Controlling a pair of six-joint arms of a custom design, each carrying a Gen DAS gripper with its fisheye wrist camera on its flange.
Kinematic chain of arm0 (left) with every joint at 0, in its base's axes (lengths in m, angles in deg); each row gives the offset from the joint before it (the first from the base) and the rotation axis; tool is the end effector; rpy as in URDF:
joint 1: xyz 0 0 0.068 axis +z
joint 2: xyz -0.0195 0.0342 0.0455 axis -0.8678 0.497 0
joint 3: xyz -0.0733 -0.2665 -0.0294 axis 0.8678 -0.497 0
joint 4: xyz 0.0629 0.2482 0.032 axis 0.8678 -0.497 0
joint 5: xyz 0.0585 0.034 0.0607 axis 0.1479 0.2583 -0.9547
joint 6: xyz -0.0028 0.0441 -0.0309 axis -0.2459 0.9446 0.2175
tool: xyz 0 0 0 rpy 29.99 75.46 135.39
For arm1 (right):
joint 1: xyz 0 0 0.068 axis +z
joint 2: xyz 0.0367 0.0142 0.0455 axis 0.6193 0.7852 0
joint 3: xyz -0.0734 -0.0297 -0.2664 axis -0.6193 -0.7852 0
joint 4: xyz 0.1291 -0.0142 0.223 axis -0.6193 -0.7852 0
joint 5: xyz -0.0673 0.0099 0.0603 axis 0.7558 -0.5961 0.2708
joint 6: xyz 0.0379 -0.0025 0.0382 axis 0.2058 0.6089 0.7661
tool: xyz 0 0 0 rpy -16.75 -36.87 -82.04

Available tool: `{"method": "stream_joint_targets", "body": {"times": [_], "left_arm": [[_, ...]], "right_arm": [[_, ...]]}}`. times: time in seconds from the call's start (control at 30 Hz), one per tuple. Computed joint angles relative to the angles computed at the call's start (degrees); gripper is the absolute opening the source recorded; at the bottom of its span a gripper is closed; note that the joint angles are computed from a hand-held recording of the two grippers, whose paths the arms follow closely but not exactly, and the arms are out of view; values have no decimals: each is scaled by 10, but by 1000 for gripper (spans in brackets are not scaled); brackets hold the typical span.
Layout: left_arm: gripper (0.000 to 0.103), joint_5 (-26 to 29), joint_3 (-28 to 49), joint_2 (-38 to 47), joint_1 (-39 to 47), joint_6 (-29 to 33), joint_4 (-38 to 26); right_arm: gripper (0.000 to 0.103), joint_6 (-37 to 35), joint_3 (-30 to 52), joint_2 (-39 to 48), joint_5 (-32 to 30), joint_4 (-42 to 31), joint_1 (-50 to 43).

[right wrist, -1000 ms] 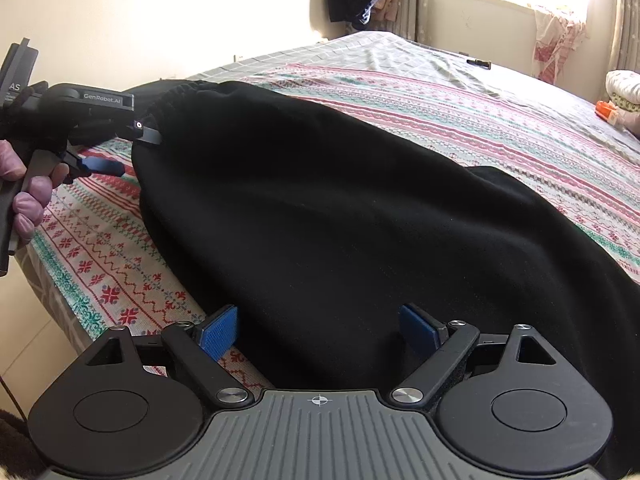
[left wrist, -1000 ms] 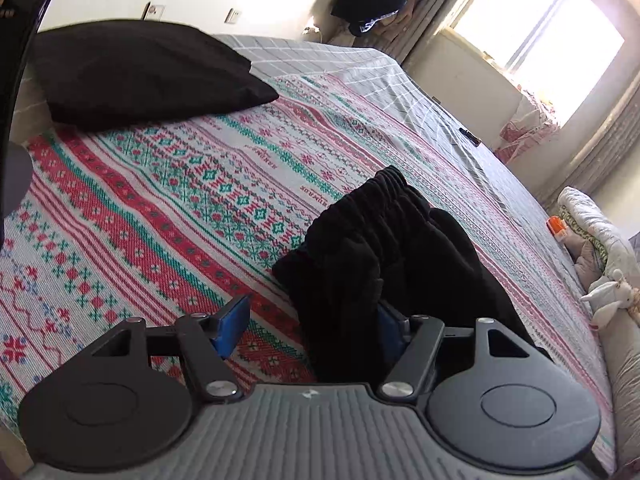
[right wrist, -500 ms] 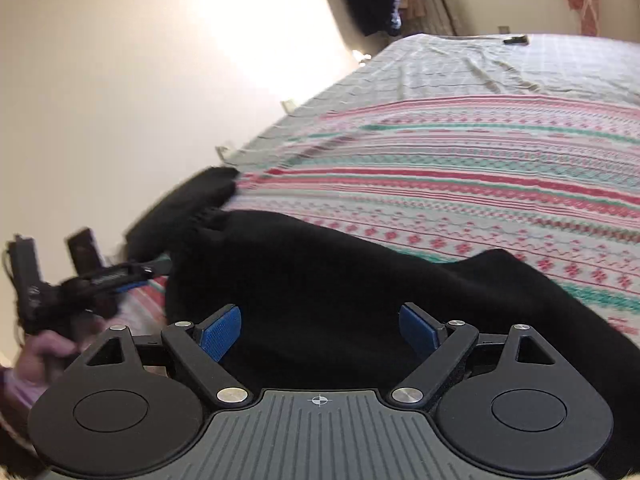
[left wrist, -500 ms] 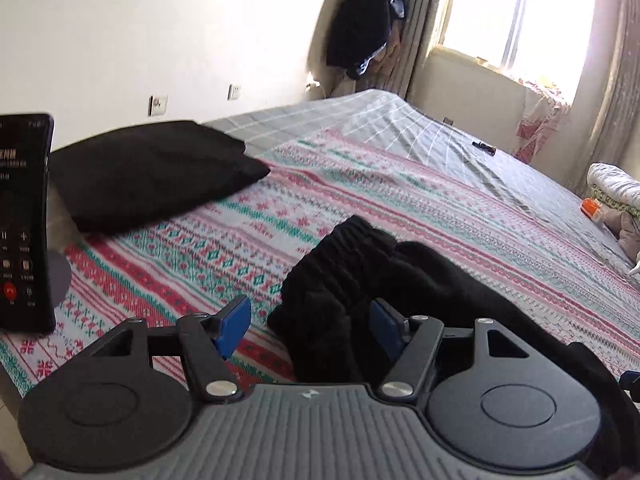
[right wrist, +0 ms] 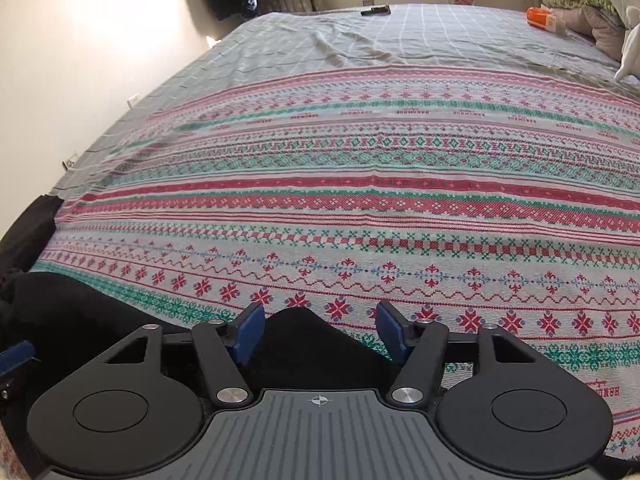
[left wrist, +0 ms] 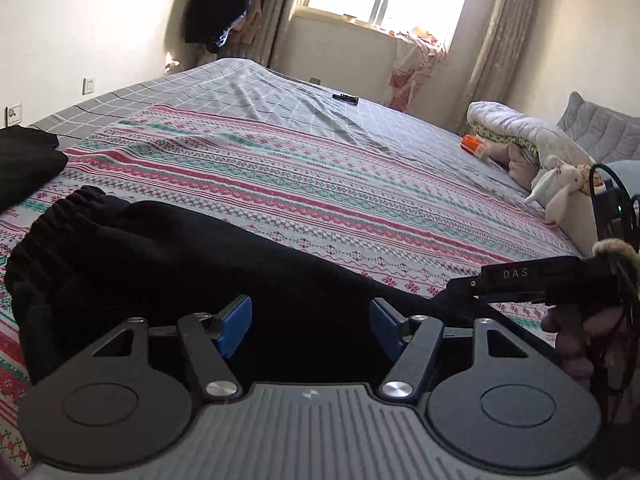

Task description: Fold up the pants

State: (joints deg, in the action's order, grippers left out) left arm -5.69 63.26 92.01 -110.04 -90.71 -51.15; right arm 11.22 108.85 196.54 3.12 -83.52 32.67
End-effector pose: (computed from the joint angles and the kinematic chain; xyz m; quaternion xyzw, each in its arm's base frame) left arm 0.1988 -0.1941 0.2050 -0.2609 0.8512 0.0089 0.4553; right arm 0.4036 -0.0195 0.1625 -0.2806 0.8932 0.2042 0.2860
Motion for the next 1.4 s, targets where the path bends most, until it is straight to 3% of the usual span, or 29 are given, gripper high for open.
{"method": "stream_joint_targets", "body": {"times": [0.03, 0.1, 0.23, 0.3, 0.4, 0.43, 0.47, 0.5, 0.53, 0.73, 0.9, 1.1, 1.17, 1.3, 1.4], "left_arm": [[79, 9, 7, 10, 5, 4, -6], [79, 31, 16, 23, 16, -1, -31], [79, 85, 21, 36, 28, -40, -87], [78, 89, 19, 38, 29, -34, -92], [78, 89, 29, 38, 21, -28, -115], [78, 88, 26, 32, 18, -28, -111], [78, 87, 18, 23, 12, -29, -106], [78, 84, 9, 11, 9, -26, -97], [78, 81, -4, -1, 3, -21, -85], [78, 79, -57, -43, -35, 27, -43], [81, 69, -65, -34, -95, 79, -74], [87, 90, -62, -57, -126, 67, -130], [87, 86, -49, -49, -136, 50, -149], [87, 62, -29, -42, -168, 16, -162], [87, 34, -10, -23, -178, 12, -128]], "right_arm": [[27, -7, 8, 8, 5, -14, 6], [9, -15, -1, 2, -10, -18, 8], [4, 23, -84, -46, -23, 114, 4], [4, 28, -73, -33, -3, 106, 11], [13, 9, -78, -42, 10, 95, 18], [21, -1, -84, -54, 8, 86, 14], [29, -15, -91, -67, -2, 76, 6], [49, -26, -104, -83, -13, 73, -4], [59, -47, -121, -102, -34, 65, -21], [58, -326, -189, -163, -92, -154, -127], [58, -549, -308, -211, -90, -217, -238], [59, -761, -360, -246, -77, -286, -371], [59, -776, -349, -244, -74, -306, -389], [57, -752, -252, -186, -74, -411, -432], [67, -725, -196, -164, -98, -426, -465]]}}
